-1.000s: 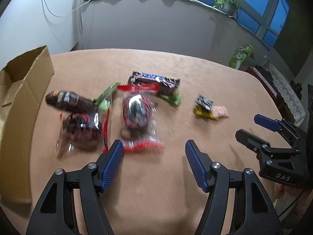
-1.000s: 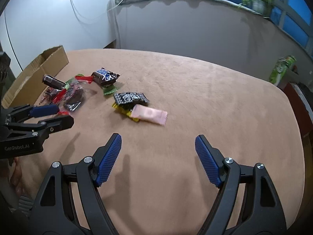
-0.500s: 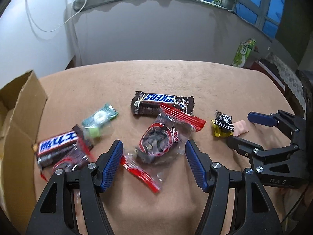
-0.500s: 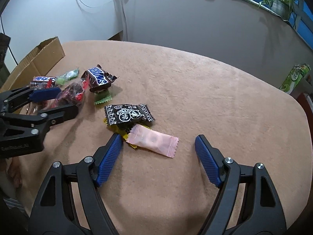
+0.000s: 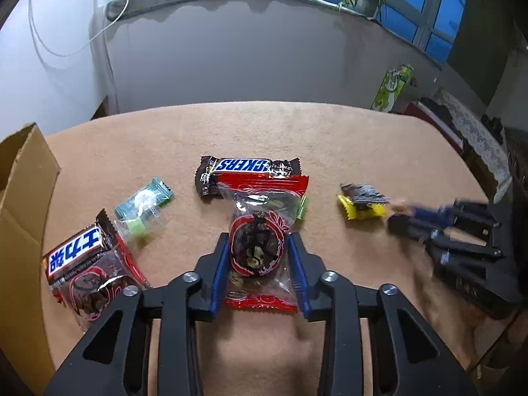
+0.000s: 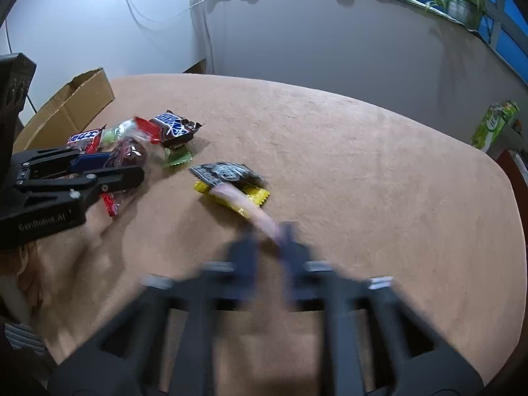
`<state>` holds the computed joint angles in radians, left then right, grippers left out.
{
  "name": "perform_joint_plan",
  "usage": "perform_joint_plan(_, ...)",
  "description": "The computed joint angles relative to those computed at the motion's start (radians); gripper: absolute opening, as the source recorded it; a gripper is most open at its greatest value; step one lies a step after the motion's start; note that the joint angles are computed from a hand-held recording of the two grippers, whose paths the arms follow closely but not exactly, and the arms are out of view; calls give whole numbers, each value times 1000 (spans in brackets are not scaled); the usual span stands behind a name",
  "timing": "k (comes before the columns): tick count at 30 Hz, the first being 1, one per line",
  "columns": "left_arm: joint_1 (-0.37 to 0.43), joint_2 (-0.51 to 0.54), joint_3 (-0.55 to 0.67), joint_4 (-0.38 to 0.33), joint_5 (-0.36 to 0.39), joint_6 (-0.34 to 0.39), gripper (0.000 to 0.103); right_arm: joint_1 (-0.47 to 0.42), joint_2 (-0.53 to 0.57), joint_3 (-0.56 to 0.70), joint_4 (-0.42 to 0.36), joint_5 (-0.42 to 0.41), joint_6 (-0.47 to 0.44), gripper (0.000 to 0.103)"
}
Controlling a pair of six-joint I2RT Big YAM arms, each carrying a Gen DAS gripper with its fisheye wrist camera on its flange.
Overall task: Organize snacks
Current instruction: 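Grasp the red candy bag with the left tool while the right reaches for the yellow candy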
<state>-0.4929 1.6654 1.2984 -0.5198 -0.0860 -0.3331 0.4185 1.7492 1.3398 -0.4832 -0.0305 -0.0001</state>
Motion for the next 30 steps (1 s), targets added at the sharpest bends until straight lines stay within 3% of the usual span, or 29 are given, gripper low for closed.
perform_joint_plan(13, -23, -146, -161, 90, 9, -71, 31, -35, -124, -177, 116, -39, 106, 6)
perform_joint_plan(18, -45, -174, -175, 90, -10, -84, 31, -24, -102, -143, 80, 25, 97, 8)
perform_joint_plan(23, -45, -189, -184, 98, -9, -97, 31, -17, -26, -34, 20, 47, 68, 37)
perform_joint_plan(25, -38, -196, -188, 100, -5, -100, 31, -12, -1, 1, 6, 63, 47, 40)
perform_joint_plan(28, -31, -212, -204, 110, 0, -111, 31, -8, 36, 50, -31, 96, 38, 41)
perform_joint_plan(30, -22, -221, -213, 117, 4, -119, 31, -10, 36, 49, -25, 87, 39, 31)
